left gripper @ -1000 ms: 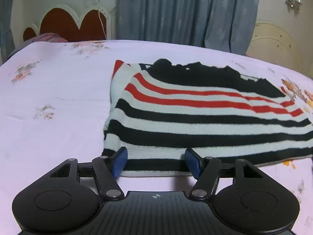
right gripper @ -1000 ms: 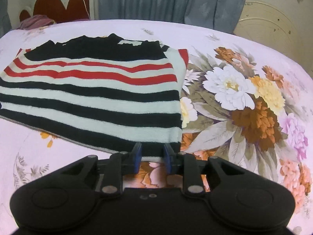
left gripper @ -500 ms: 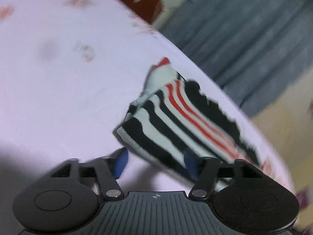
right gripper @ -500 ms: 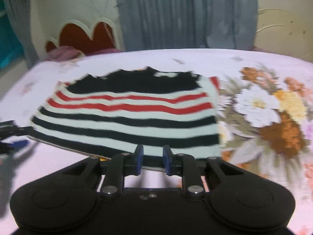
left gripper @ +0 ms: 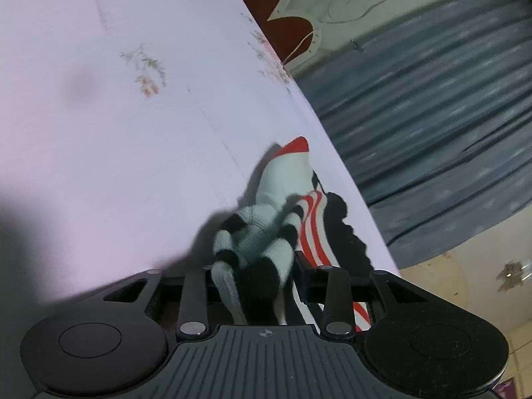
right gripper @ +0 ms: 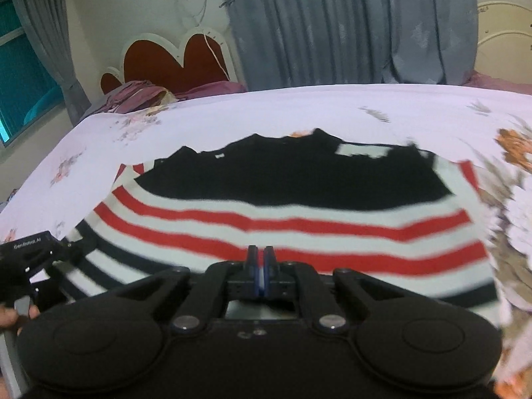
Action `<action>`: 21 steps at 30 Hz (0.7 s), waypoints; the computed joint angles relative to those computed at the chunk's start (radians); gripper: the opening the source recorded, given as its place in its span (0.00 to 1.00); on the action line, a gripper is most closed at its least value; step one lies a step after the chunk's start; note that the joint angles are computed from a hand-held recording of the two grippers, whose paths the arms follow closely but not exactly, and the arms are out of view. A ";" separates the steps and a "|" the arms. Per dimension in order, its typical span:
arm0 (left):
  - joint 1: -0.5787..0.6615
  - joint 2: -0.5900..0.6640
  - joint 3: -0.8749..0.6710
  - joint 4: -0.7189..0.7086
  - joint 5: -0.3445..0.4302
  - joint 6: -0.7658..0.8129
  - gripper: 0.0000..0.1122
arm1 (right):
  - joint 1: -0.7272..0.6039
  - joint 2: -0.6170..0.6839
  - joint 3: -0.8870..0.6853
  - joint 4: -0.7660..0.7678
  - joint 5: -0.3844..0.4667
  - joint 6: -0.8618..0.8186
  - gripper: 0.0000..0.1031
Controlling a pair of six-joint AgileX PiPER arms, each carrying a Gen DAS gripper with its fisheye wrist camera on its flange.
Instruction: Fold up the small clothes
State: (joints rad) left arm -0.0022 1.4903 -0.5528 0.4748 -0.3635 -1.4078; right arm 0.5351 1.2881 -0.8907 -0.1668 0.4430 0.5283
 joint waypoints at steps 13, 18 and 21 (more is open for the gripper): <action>0.086 -0.010 0.045 0.174 -0.150 -0.195 0.15 | 0.014 0.097 -0.035 -0.005 0.036 -0.002 0.00; 0.007 -0.102 0.008 0.133 -0.051 -0.136 0.15 | -0.005 0.120 -0.068 0.048 0.057 -0.076 0.00; -0.081 -0.140 -0.088 0.160 0.095 -0.138 0.15 | -0.011 0.103 -0.087 0.065 0.077 -0.120 0.05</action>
State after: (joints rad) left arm -0.0833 1.3506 -0.6409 0.6352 -0.2685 -1.5462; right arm 0.5237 1.3909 -0.9774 -0.1022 0.5204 0.4080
